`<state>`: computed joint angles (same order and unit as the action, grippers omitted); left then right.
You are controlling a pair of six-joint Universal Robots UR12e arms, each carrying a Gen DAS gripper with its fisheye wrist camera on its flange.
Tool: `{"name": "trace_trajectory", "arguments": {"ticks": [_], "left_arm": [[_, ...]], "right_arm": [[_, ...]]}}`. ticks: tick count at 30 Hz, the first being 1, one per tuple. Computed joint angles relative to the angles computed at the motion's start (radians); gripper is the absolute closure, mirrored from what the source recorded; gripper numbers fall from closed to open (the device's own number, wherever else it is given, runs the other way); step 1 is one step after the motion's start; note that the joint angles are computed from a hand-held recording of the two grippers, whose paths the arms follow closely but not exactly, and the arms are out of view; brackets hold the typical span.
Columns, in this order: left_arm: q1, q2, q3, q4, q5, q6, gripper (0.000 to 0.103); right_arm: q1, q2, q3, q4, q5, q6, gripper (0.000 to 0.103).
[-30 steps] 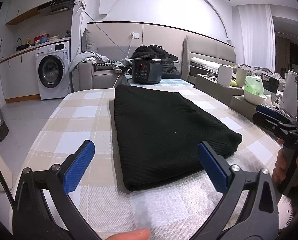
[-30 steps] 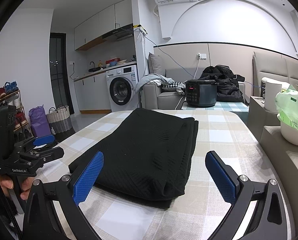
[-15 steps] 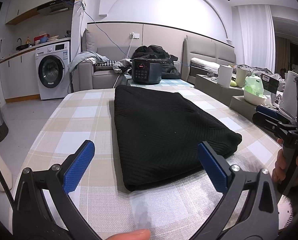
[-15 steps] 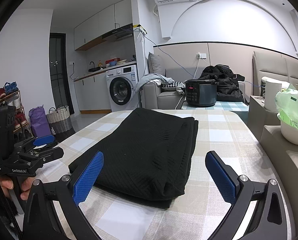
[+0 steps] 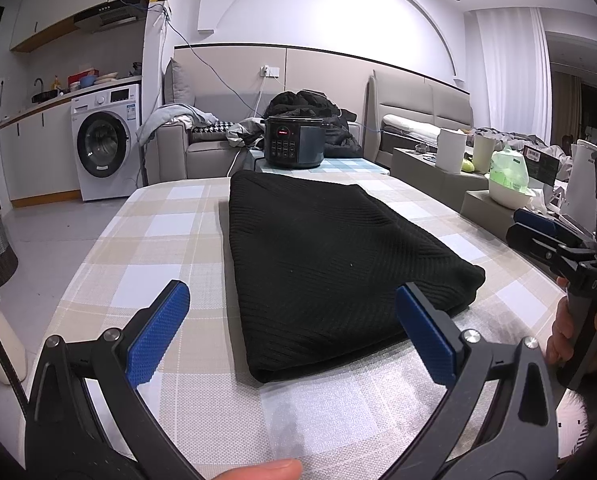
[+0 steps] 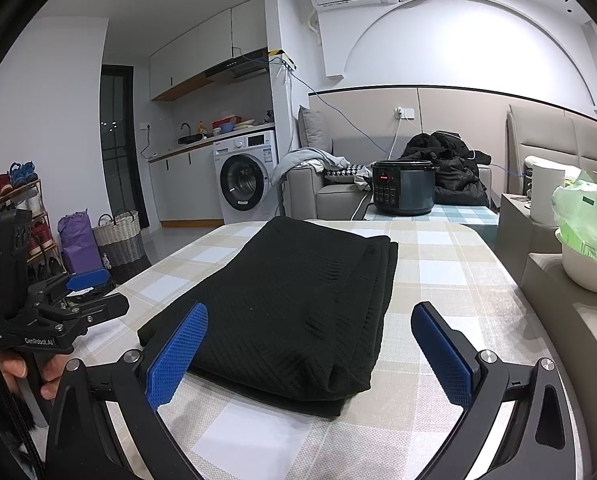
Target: Fold small clothes
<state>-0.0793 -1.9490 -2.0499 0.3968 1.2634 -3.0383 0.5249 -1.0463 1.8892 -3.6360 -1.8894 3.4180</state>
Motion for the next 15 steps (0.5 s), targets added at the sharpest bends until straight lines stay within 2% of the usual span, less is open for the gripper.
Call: {"name": "trace_trajectory", "arguments": {"ticks": [15], "left_arm": [[0.001, -0.004, 0.006, -0.010, -0.005, -0.002, 0.001]], "right_arm": [[-0.007, -0.003, -0.002, 0.018, 0.026, -0.014, 0.000]]}}
